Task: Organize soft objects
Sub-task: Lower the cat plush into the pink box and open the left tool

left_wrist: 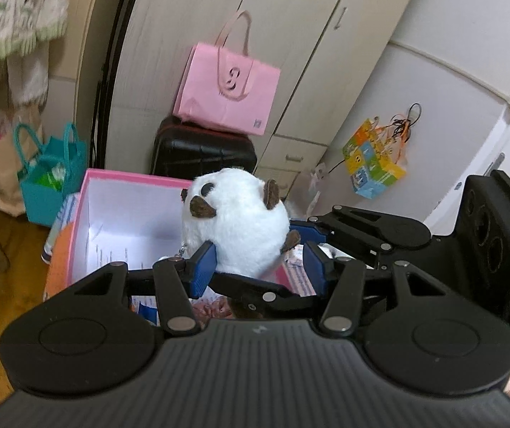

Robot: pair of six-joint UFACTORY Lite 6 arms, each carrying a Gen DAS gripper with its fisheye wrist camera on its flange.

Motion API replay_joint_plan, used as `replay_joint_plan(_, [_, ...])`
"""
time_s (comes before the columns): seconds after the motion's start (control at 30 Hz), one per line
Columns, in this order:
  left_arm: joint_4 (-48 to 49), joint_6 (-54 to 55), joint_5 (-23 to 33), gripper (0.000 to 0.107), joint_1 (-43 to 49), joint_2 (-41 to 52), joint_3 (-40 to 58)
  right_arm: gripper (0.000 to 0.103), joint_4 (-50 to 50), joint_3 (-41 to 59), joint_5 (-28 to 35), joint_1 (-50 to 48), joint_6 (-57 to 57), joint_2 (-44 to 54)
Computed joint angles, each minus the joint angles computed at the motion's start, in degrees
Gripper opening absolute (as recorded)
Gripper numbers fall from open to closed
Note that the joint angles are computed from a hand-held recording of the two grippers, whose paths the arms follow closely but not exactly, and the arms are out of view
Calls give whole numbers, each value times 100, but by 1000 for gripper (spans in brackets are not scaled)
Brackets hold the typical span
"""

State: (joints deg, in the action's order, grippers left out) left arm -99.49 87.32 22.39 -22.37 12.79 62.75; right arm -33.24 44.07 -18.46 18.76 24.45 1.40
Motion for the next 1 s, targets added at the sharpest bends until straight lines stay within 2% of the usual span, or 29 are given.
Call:
replay_joint_plan(0.17, [477,-606,183,52,133,825,596,66,-38,443,113,-69,-243,681])
replay_joint_plan(0.27, [778,-939,220,52,171,1170,825,66,-393,595,257,-110,-4,911])
replay_joint_plan(0.57, [989,-1306,291,52,257,1760,1234,67,-271,1165,874,-41,-366,1500])
replay_joint_plan(0.73, [525,-765,218,52,313,1235,683,66,-316,748,650,-195,-220,1210])
replay_joint_plan(0.87, [59,-126,25,53,272,456,-83,67,-1561,88,156,-536,1088,483])
replay_joint_plan(1.0, [238,-119,-126,53,186,-346,-735,67,-2411,-685,-304,-929,1982,-430])
